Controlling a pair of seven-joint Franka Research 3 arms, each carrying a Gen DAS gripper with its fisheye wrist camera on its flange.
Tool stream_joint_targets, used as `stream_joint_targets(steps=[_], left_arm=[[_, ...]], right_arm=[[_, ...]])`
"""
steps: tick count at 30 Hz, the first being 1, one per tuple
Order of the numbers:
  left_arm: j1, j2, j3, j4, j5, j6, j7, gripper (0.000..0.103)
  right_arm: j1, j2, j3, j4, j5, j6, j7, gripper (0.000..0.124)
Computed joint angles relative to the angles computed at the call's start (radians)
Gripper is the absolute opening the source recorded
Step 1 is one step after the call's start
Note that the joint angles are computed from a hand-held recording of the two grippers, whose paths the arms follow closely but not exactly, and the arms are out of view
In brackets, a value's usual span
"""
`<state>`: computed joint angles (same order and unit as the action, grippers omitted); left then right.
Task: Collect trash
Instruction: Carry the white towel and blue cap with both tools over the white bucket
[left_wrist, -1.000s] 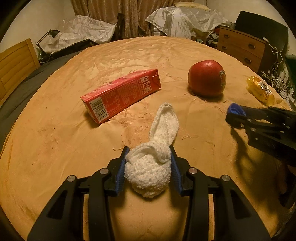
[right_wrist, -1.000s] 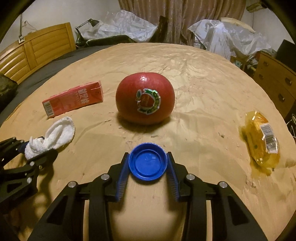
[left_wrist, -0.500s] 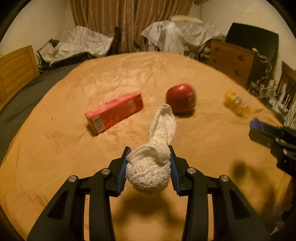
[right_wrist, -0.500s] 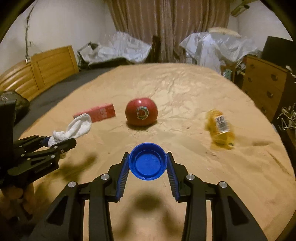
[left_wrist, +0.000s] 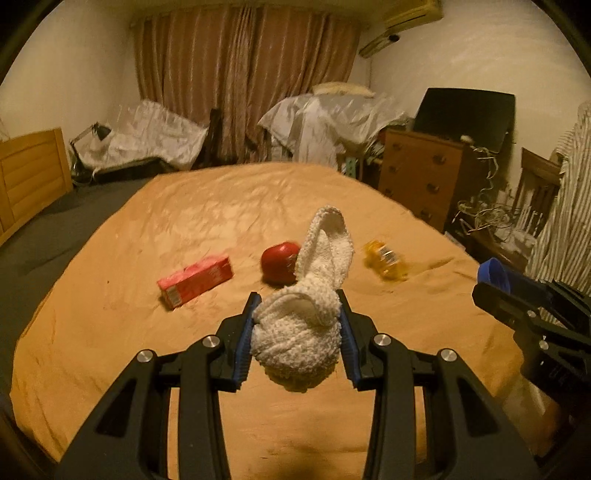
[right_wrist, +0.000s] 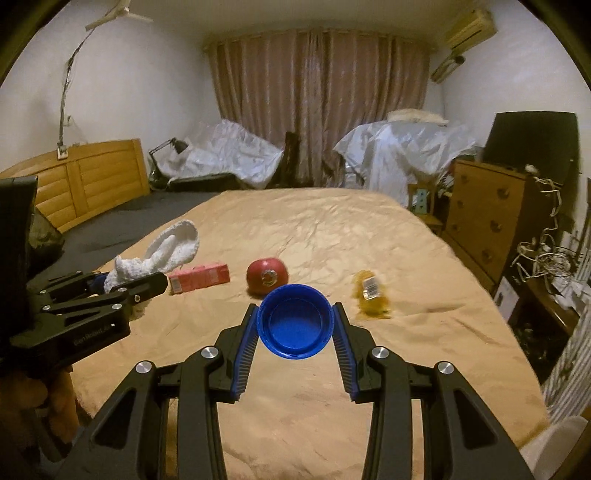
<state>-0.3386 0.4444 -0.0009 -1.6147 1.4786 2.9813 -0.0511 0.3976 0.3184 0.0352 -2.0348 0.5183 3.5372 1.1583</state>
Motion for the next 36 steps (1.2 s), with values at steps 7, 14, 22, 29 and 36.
stream_joint_targets(steps=[7,14,22,29,36], left_arm=[[-0.036,0.000,-0.023,0.029,0.028,-0.012,-0.013,0.038],[-0.081,0.039,-0.040,0.094,-0.015,0.006,0.072,0.038],[-0.150,0.128,-0.061,0.207,-0.190,0.041,0.300,0.038],[-0.190,0.234,-0.133,0.332,-0.397,0.025,0.572,0.038],[-0.211,0.341,-0.234,0.462,-0.594,-0.029,0.859,0.038]], right_arm=[[-0.036,-0.156,0.015,-0.178,0.015,0.051,0.020,0.041],[-0.093,-0.353,0.019,-0.359,0.089,0.068,-0.015,0.041],[-0.216,-0.573,0.062,-0.548,0.227,0.056,-0.125,0.041],[-0.338,-0.735,0.055,-0.687,0.227,0.005,-0.131,0.041],[-0.468,-0.840,0.033,-0.776,0.149,-0.070,-0.097,0.041]])
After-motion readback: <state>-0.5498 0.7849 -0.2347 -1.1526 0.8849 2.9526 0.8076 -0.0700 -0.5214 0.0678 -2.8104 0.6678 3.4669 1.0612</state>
